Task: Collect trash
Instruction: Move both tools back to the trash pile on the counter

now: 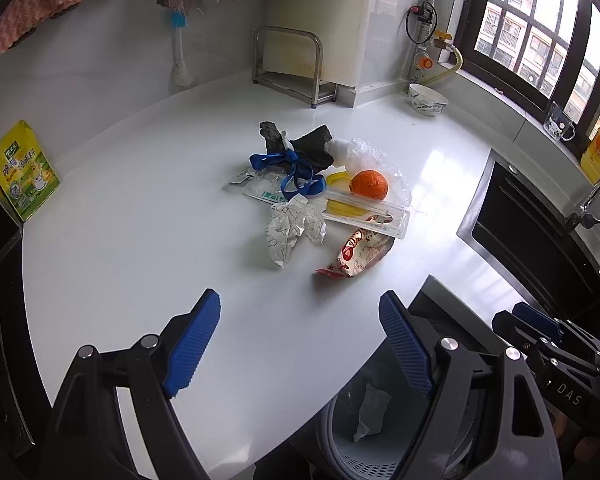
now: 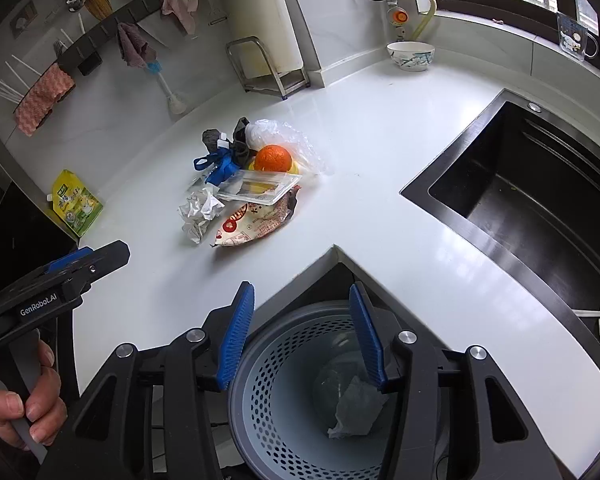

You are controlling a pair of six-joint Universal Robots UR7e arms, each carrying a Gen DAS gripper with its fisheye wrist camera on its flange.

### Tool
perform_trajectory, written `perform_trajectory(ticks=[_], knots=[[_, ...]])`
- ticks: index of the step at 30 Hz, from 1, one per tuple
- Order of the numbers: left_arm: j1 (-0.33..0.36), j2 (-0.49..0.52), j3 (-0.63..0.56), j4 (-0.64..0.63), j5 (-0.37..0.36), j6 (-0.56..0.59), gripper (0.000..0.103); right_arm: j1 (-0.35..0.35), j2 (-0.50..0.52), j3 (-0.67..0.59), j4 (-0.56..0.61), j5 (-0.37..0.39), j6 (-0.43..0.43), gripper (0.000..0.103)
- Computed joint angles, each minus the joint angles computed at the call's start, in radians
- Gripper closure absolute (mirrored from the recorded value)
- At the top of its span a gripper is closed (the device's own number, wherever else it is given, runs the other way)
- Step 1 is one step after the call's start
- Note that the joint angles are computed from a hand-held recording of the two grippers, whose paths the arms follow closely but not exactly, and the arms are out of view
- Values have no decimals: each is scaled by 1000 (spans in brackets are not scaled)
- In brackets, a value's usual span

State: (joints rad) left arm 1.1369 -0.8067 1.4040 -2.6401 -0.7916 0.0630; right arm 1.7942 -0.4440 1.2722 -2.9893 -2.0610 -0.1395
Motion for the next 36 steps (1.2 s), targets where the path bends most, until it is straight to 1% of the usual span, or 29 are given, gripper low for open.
perform_trajectory(ticks=[12,22,29,36], knots=[[64,63,-181,88,-74,133,23,25,143,-223,80,-50,93,51],[114,106,-292,150,-123,248,23,36,262,-401,142,-102,195,50],[143,147,-376,192,-152,296,22,38,336,-509,171,-121,249,48],[170,186,-466,239,-172,338,22,40,425,-670,250,-139,294,46]])
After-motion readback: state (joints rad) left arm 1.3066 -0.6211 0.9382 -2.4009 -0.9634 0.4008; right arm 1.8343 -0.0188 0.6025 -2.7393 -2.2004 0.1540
